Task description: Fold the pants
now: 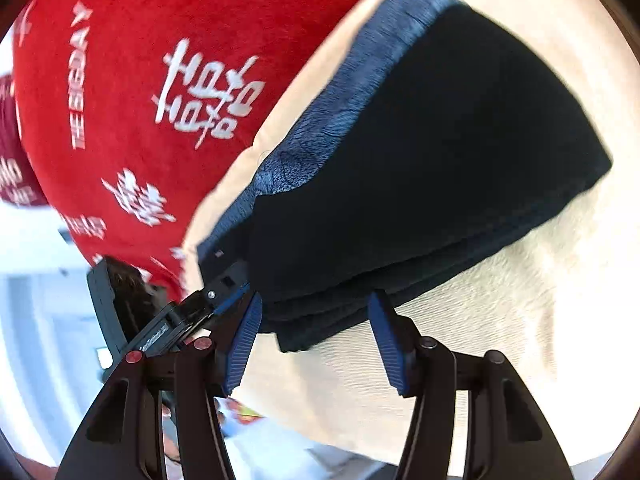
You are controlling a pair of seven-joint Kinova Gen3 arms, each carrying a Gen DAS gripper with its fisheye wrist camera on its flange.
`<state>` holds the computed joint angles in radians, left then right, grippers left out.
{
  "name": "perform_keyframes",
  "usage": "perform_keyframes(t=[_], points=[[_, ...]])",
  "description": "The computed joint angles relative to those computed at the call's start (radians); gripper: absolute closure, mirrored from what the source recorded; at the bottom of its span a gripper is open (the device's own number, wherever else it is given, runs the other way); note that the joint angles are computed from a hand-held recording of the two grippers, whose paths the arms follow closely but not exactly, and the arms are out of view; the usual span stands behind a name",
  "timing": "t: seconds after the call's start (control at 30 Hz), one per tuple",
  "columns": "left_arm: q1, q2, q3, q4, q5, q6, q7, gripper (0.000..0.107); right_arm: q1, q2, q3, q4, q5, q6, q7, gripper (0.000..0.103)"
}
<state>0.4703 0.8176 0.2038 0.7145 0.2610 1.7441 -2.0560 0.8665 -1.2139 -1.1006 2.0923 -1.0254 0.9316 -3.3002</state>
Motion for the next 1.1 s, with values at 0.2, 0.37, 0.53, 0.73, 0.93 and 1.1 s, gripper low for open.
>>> perform_keyframes(t=[0.2, 0.37, 0.53, 0.73, 0.93, 1.1], points=[[0.022, 0.0, -0.021, -0.005, -0.035, 0.004, 0.02, 0.03, 0.035, -0.169, 0.023, 0.048, -0.147, -0.009, -0.079, 0.043], [0.008, -0.066, -0.027, 0.097, -0.066, -0.078, 0.013, 0.03, 0.063, -0.221, 0.013, 0.101, -0.227, -0.028, -0.115, 0.091], [-0.016, -0.102, -0.031, 0.136, -0.104, -0.101, -0.042, 0.03, 0.025, -0.092, -0.014, 0.061, -0.193, -0.064, 0.028, 0.084], [-0.039, -0.117, -0.023, 0.189, -0.112, -0.102, -0.087, 0.03, 0.017, -0.21, 0.036, 0.057, -0.229, -0.067, -0.072, 0.051], [-0.026, -0.142, -0.026, 0.254, -0.126, -0.169, -0.089, 0.03, 0.059, -0.339, 0.072, 0.044, -0.256, -0.044, -0.179, 0.051], [-0.015, -0.142, -0.027, 0.264, -0.147, -0.177, -0.103, 0.03, 0.067, -0.304, 0.083, 0.023, -0.207, 0.001, -0.207, 0.051]])
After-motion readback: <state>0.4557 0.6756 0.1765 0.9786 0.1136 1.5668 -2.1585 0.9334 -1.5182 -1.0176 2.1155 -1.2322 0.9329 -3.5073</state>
